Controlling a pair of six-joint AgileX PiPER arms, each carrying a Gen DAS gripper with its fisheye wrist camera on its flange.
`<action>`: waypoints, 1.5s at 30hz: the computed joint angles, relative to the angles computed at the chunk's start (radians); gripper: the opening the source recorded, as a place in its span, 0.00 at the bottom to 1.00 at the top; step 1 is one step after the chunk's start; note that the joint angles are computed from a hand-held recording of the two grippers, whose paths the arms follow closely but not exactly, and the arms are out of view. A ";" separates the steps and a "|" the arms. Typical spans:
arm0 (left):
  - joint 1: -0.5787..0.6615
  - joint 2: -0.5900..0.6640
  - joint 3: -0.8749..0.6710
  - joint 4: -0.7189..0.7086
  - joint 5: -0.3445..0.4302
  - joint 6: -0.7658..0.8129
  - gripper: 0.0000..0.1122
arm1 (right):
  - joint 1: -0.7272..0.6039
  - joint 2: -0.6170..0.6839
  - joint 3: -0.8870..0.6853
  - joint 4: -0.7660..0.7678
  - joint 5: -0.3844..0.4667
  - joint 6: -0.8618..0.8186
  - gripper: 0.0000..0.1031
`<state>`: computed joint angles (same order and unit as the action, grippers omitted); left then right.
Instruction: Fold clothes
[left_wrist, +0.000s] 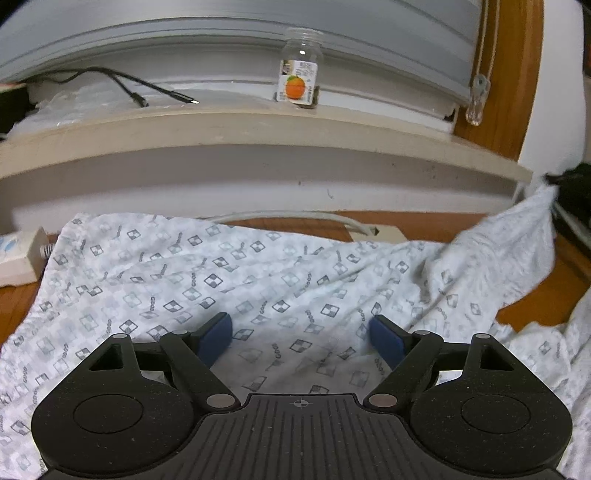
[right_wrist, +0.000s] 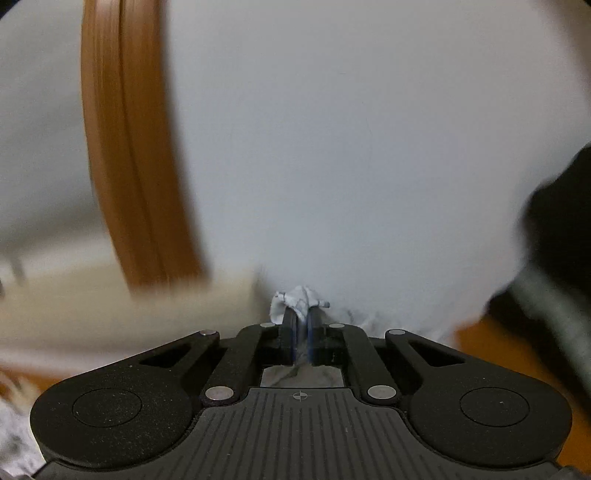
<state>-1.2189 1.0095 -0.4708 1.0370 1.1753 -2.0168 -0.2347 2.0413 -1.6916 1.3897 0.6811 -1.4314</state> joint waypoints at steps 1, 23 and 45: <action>-0.004 -0.008 0.004 0.002 0.001 -0.009 0.75 | -0.045 -0.032 0.030 0.066 0.038 -0.054 0.06; 0.036 0.050 -0.049 -0.038 -0.018 0.117 0.83 | -0.206 -0.028 0.056 -0.358 0.215 -0.030 0.55; 0.033 0.036 -0.040 -0.034 -0.016 0.105 0.83 | -0.106 0.180 -0.563 -0.506 -0.071 0.369 0.08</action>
<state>-1.1858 1.0455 -0.5113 1.0030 1.1595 -1.9116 -0.3403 2.2211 -2.2543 0.8836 0.6104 -1.0622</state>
